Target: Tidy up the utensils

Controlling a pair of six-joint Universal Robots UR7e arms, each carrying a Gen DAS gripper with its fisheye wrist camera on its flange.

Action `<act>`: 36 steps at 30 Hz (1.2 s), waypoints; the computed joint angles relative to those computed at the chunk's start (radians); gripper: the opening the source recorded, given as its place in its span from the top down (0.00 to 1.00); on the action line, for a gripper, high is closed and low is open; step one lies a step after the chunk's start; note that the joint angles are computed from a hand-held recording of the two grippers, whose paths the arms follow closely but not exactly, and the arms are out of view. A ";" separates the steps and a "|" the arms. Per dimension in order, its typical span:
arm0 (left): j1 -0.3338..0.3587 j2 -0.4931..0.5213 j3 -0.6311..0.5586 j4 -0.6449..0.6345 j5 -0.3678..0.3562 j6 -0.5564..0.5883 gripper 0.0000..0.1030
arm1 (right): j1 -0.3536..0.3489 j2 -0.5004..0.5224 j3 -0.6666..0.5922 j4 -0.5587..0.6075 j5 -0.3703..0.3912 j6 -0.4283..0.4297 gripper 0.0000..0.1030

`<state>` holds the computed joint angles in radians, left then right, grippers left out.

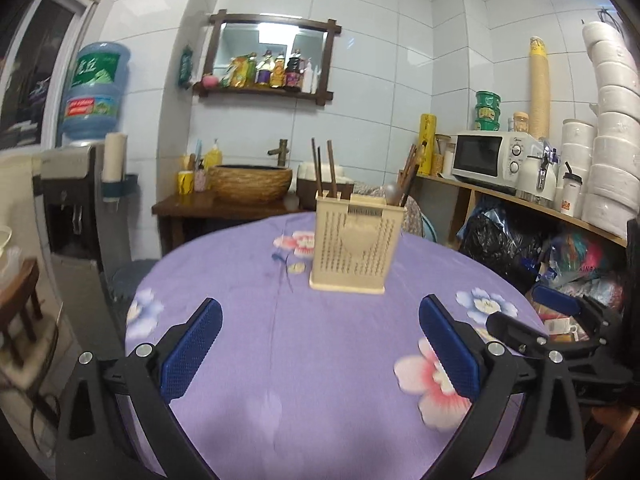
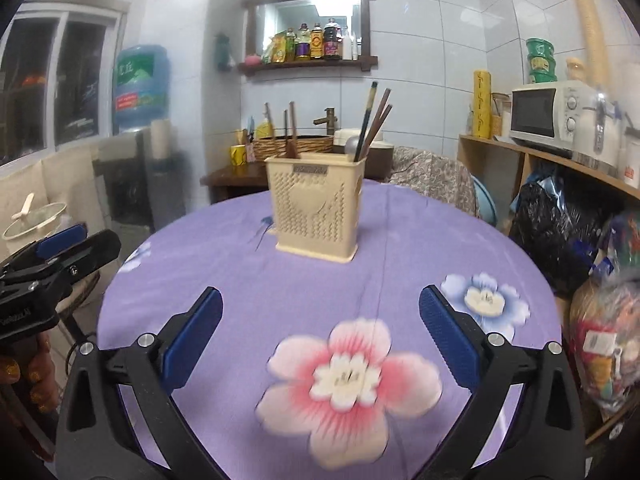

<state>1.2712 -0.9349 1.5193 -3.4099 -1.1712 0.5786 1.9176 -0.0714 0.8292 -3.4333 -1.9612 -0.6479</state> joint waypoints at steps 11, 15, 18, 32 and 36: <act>-0.042 -0.095 0.230 -0.221 0.094 0.019 0.05 | 0.038 -0.127 0.388 -0.323 0.034 0.037 0.06; -0.038 -0.102 0.241 -0.232 0.086 0.005 0.05 | 0.042 -0.138 0.421 -0.363 0.066 0.019 0.06; -0.038 -0.101 0.246 -0.249 0.076 0.019 0.05 | 0.046 -0.138 0.420 -0.363 0.066 0.014 0.06; -0.040 -0.106 0.265 -0.275 0.068 0.036 0.05 | 0.047 -0.140 0.415 -0.361 0.059 0.012 0.06; -0.038 -0.106 0.264 -0.274 0.066 0.038 0.05 | 0.046 -0.141 0.417 -0.359 0.060 0.012 0.06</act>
<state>1.2329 -1.0412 1.7834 -3.6835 -1.1053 0.6165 1.9640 -0.2129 1.2462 -3.7926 -1.9015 -0.6361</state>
